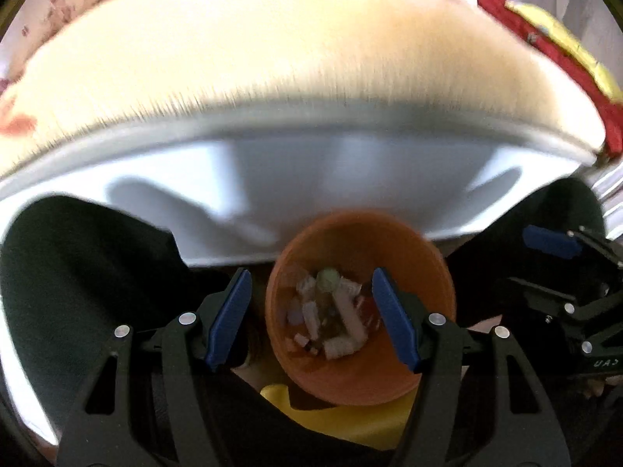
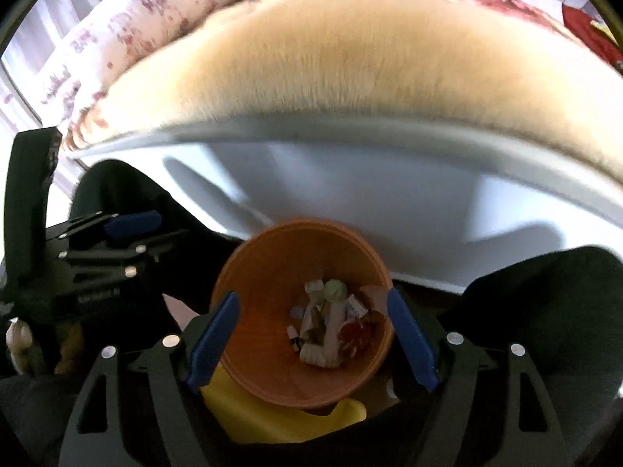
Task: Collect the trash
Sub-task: 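Grasp the black sock with the left tool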
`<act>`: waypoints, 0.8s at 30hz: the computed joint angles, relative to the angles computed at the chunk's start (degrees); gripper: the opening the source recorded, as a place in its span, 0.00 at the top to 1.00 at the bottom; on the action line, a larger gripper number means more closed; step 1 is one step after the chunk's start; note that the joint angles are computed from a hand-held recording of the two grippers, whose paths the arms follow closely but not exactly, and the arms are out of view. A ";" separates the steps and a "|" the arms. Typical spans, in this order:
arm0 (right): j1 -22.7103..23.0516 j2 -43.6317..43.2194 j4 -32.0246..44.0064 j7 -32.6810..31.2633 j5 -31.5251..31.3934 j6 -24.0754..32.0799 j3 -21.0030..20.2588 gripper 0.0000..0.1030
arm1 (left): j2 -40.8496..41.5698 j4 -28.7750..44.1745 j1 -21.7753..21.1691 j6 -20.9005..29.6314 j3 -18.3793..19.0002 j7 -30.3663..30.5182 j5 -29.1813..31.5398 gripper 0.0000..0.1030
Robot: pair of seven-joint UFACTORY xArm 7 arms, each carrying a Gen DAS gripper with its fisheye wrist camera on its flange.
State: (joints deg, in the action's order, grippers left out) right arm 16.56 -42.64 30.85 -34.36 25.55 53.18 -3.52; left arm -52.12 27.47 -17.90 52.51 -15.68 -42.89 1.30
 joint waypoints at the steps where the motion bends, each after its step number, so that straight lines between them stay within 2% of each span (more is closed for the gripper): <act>1: 0.10 -0.25 1.42 -0.66 0.36 1.62 -1.36 0.25 | -0.94 0.78 0.34 -0.31 0.54 0.43 0.53 0.38; 2: 0.36 -0.04 3.30 -1.33 1.18 3.55 -2.74 0.25 | -1.11 1.85 0.78 -0.69 1.01 1.09 0.99 0.38; 4: 0.90 1.58 8.56 -4.02 4.08 7.32 -6.20 0.25 | 0.45 6.00 2.65 -2.80 1.88 3.05 2.59 0.28; 7: 0.03 4.95 14.41 -7.64 7.65 5.63 -7.46 0.23 | 6.27 11.98 5.33 -9.30 3.74 5.75 3.15 0.27; 10: -1.61 9.34 19.10 -9.23 11.13 2.60 -8.22 0.22 | 19.05 22.83 9.87 -14.38 3.18 7.52 6.14 0.23; 11: -2.08 10.37 19.84 -9.34 12.14 1.97 -8.07 0.22 | 24.82 27.91 12.42 -15.23 1.88 6.97 8.93 0.22; 14: -3.45 13.09 21.73 -10.01 16.11 1.67 -8.98 0.22 | 39.63 41.27 14.25 -13.67 1.59 7.03 14.58 0.21; 18: -6.19 14.34 21.22 -11.30 19.71 2.58 -10.16 0.22 | 54.76 55.65 12.10 -8.65 3.99 10.00 18.28 0.21; 24: -10.13 16.44 21.49 -10.68 20.85 2.95 -9.29 0.22 | 65.96 66.84 7.99 -5.61 8.55 12.81 20.57 0.21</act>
